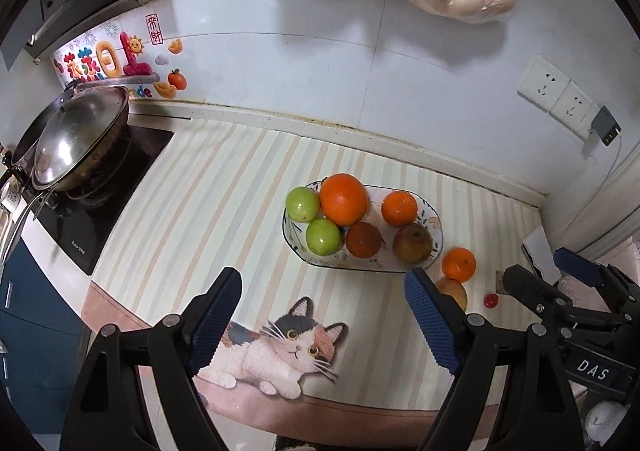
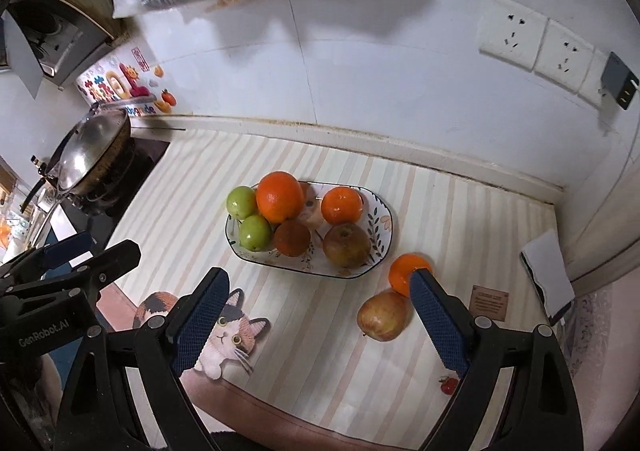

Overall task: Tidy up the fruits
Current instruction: 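Move both open grippers toward the loose red apple and tangerine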

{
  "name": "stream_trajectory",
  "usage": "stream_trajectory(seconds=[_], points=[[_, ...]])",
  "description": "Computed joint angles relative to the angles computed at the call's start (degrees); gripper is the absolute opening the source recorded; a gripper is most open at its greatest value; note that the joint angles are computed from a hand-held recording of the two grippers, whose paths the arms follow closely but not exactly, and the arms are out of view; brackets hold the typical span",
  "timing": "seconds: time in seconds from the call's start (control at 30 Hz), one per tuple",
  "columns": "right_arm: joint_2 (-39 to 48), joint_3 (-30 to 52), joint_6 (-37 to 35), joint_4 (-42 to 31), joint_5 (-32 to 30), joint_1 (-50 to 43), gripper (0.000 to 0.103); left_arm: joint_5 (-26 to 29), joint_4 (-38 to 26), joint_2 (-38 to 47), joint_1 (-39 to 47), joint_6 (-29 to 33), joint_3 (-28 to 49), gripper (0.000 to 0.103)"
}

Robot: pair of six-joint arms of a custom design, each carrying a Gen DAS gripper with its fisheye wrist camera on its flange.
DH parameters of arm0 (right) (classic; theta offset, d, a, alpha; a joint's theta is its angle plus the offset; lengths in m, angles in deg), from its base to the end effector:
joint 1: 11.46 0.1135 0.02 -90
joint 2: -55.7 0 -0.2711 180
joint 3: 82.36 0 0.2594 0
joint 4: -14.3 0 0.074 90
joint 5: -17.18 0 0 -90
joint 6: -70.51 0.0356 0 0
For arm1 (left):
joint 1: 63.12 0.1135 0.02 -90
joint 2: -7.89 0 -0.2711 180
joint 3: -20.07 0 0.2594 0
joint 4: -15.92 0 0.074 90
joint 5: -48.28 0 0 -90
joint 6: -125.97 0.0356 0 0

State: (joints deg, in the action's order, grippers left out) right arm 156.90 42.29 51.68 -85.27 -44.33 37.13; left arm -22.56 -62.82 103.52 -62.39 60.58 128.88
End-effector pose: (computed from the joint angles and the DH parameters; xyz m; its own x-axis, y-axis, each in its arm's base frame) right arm 0.2349 0.2407 0.3805 -0.7595 0.3965 -0.5157 0.4194 0.9045 0.0776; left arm 0.3438 -0.0073 0.3445 -0.7761 0.3835 -0.5006 0.4916 0.8651 -0.0994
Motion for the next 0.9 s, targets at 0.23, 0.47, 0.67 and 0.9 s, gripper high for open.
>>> stream_trajectory(seconds=[0.23, 0.47, 0.67, 0.9], points=[[-1.12, -0.45, 2.64, -0.39, 0.51, 2.10, 0.094, 0.72, -0.71, -2.91, 0.73, 1.17, -2.35, 0.083], [-3.31, -2.90, 2.77, 2.21, 0.47, 1.82, 0.094, 0.68, -1.25, -3.23, 0.19, 0.91, -2.59, 0.083], [-14.84, -19.51, 4.76, 11.59, -4.12, -2.46, 0.094, -1.31, -0.60, -2.13, -3.68, -0.44, -3.72, 0.083], [-31.40, -46.14, 4.36, 23.44, -12.98, -14.85, 0.079, -7.96, 3.96, 0.87, -14.10, -5.40, -8.83, 0.083]])
